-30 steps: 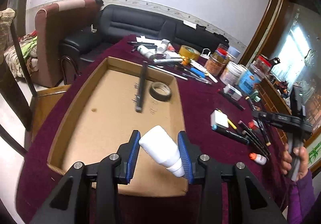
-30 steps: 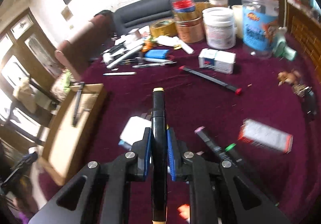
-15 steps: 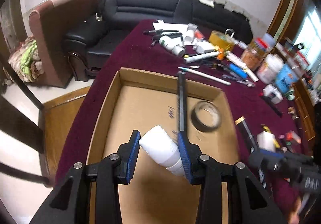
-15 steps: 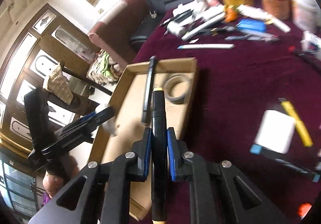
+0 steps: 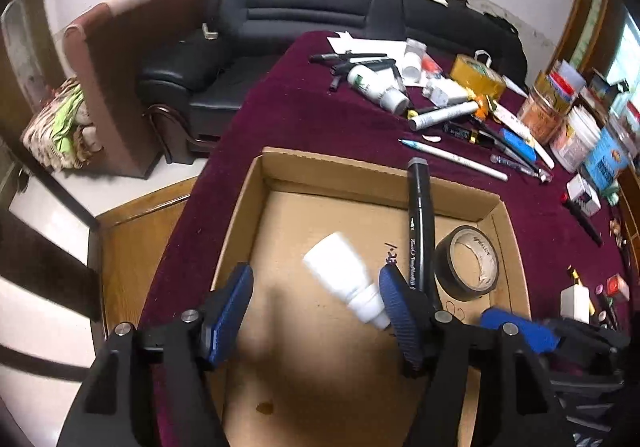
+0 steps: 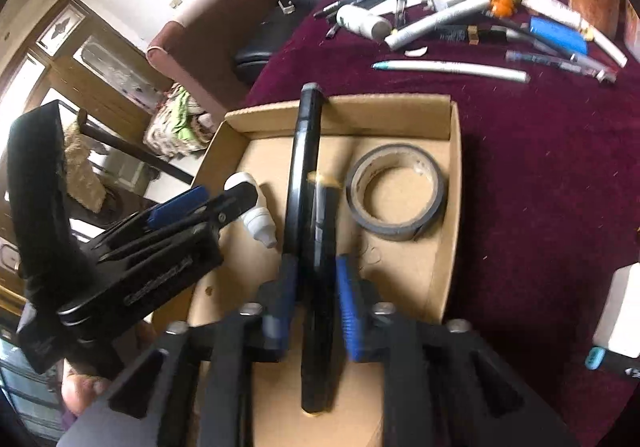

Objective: Organize rigid objects
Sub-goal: 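Carry bottle and marker into the cardboard tray and open both tools, then withdraw both tools from the tray back toward the table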

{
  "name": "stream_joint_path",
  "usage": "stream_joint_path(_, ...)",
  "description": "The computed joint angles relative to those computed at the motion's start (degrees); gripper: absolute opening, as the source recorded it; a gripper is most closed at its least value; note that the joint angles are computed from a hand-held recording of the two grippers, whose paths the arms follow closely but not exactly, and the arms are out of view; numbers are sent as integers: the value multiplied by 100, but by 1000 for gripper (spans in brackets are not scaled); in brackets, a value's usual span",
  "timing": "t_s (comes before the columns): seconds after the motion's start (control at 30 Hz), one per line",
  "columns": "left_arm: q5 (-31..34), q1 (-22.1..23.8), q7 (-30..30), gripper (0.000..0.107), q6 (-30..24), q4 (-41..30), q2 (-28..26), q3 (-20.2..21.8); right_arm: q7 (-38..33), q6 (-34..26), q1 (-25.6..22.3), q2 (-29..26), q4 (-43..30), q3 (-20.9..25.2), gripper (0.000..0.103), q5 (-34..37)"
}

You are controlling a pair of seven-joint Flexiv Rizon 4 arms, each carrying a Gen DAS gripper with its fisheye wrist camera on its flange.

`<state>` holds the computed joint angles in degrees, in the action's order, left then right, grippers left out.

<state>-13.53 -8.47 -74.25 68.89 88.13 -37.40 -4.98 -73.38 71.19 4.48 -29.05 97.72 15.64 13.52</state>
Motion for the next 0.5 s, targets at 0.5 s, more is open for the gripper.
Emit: stream_joint_path(0.5, -167, -113, -596, 70, 74, 845, 355, 137, 726, -430, 560, -589, -902, -636, 43, -1347)
